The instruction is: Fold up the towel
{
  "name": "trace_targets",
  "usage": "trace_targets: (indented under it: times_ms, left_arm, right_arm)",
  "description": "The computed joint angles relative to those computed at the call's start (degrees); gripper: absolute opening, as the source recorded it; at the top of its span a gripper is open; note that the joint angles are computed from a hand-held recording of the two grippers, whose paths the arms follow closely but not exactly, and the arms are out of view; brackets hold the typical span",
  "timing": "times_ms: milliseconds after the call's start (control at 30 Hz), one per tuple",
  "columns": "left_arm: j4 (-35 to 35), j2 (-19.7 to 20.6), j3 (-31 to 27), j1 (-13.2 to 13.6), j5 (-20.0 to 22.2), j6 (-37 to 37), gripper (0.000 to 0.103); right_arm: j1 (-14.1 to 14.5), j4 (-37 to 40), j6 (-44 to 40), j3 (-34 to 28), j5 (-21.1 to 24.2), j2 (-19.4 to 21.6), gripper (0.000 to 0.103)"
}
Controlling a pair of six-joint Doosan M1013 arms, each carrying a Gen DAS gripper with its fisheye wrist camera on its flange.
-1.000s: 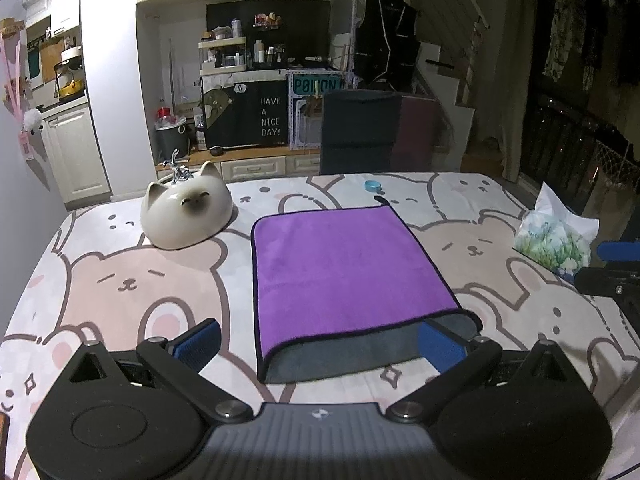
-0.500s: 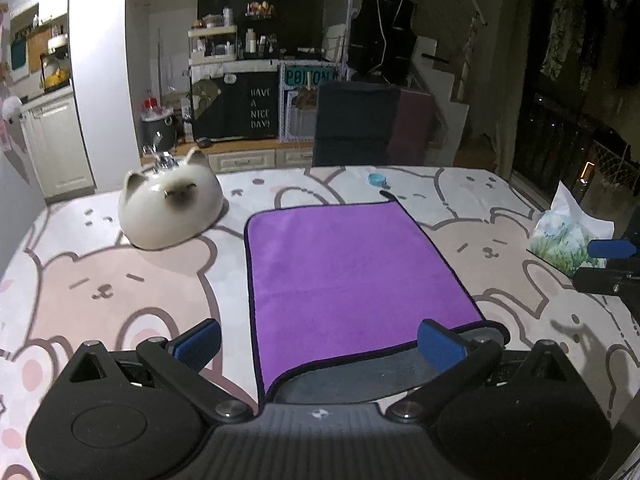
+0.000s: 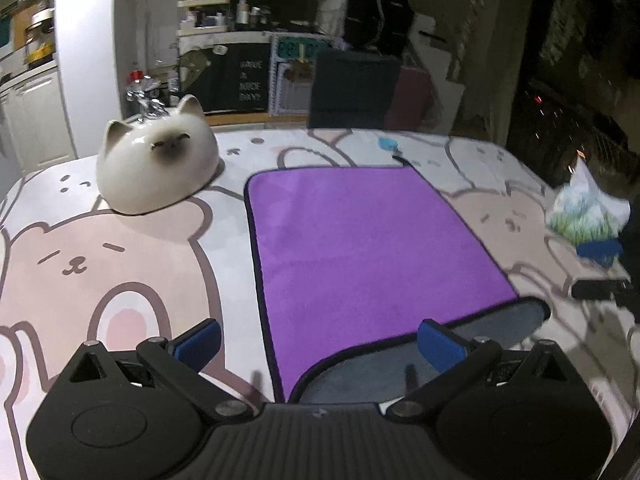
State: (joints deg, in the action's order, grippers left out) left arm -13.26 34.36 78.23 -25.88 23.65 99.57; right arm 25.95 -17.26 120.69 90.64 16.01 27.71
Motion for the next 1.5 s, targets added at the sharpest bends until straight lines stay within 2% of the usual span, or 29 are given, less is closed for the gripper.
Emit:
trace_targets:
  times_ms: [133,200,267,333,367,533,567,633,700,1033,1200,1333,1500]
  left_arm:
    - [-2.5,1.0,-0.9,0.5,2.7,5.9,0.098]
    - [-3.0,1.7,-1.9,0.8,5.3,7.8,0.085]
    - [-3.0,2.2,-2.8,0.9,7.2,7.8,0.076]
    - [-3.4,2.6,-3.3,1.1,8.5,8.2,0.068]
    - [-3.4,2.9,-3.6,1.2,9.2,8.3,0.063]
    - [-2.9,4.0,-5.2,1.4,12.6,8.5,0.045]
    - [-3.0,4.1,-5.5,1.4,13.4,8.8,0.042]
    - [-2.0,4.7,-6.4,1.3,15.2,8.6,0.032]
    - [-0.1,5.1,-7.2,1.1,16.7,7.7,0.009]
    - [1.7,4.3,-6.4,0.7,14.8,5.7,0.005]
    - [1.9,3.5,-5.7,0.6,10.7,3.4,0.005]
    - [4.8,3.1,-5.6,0.2,6.9,0.1,0.005]
    - [6.0,3.5,-6.8,0.1,5.3,-2.7,0.005]
  right_arm:
    - [-0.6,3.7,-5.9,-0.9,1.0,1.3,0.103]
    - [-1.0,9.1,-12.4,-1.6,2.5,1.8,0.103]
    - [-1.3,12.3,-16.4,-2.5,4.6,2.4,0.096]
    - [-1.8,19.5,-23.6,-3.1,5.8,2.9,0.077]
    - [-2.1,22.6,-26.8,-3.7,7.2,3.2,0.073]
    - [-1.9,26.0,-33.5,-5.8,12.1,4.8,0.043]
    - [-1.8,26.7,-34.4,-6.1,13.0,5.0,0.040]
    - [-1.8,26.9,-35.2,-6.6,14.2,5.3,0.021]
    - [-1.7,26.2,-35.1,-7.0,14.8,5.6,0.012]
    - [-1.8,25.6,-33.8,-7.3,14.6,5.6,0.007]
    - [-1.8,24.1,-30.3,-6.7,11.3,4.8,0.006]
    - [-1.8,21.6,-27.0,-6.9,8.9,4.5,0.006]
    - [-2.0,17.9,-21.8,-8.1,7.7,4.9,0.006]
